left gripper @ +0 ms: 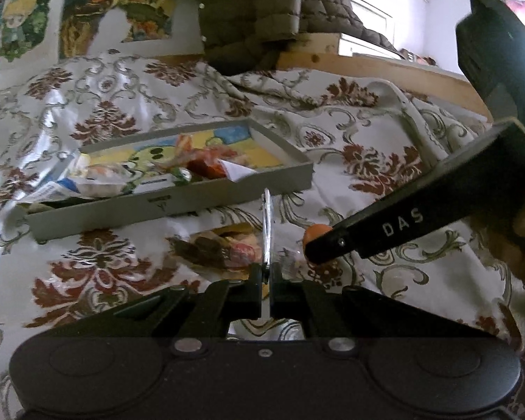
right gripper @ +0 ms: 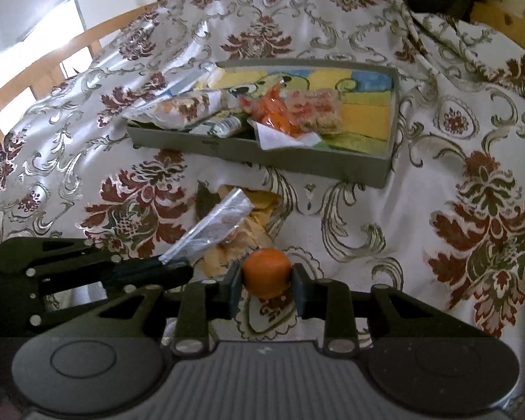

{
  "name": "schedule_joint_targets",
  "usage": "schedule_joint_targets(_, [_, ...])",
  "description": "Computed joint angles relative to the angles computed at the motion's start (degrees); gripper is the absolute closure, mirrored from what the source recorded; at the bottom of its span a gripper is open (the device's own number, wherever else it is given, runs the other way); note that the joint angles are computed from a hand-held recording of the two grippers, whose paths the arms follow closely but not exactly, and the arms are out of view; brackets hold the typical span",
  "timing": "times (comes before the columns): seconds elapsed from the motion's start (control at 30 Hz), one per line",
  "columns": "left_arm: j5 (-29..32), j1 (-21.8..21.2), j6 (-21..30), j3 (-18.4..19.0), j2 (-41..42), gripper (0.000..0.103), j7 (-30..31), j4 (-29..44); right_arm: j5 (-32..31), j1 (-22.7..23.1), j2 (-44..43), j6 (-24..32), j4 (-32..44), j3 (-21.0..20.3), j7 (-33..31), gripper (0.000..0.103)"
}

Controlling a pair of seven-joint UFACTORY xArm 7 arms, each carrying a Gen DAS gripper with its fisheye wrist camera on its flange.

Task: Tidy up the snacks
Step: 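Lift the white stick and the orange and carry both over the painted tray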

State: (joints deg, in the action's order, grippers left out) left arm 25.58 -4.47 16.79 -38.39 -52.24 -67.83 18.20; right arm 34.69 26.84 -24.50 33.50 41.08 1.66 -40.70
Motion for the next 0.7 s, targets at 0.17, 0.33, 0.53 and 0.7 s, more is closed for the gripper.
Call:
schedule_joint_targets(0.17, [-0.73,-1.74,3.49,0.57,-3.03,0.1,-0.9,0.13,1.9,1.3,-1.13,-1.78,-0.85,-0.56,-2.12,0.07])
schedule_joint_targets(0.33, [0.34,-1.42,7.09,0.15,-5.36,0.1,-0.97,1.43,3.77,2.47,-2.27,-3.6,-1.62,-1.35,-3.68,0.07])
schedule_joint_targets(0.53, [1.64,-0.32,8.62,0.79,-6.09,0.1,-0.21,2.74,7.69,4.54,-3.18,-6.74,-2.19,-2.9,-6.42,0.07])
schedule_joint_targets(0.7, [2.41,1.44,7.79,2.19,-5.58,0.1,1.09,3.92,10.58,6.23,-3.47,-10.53,-2.61,-3.72,-8.24,0.07])
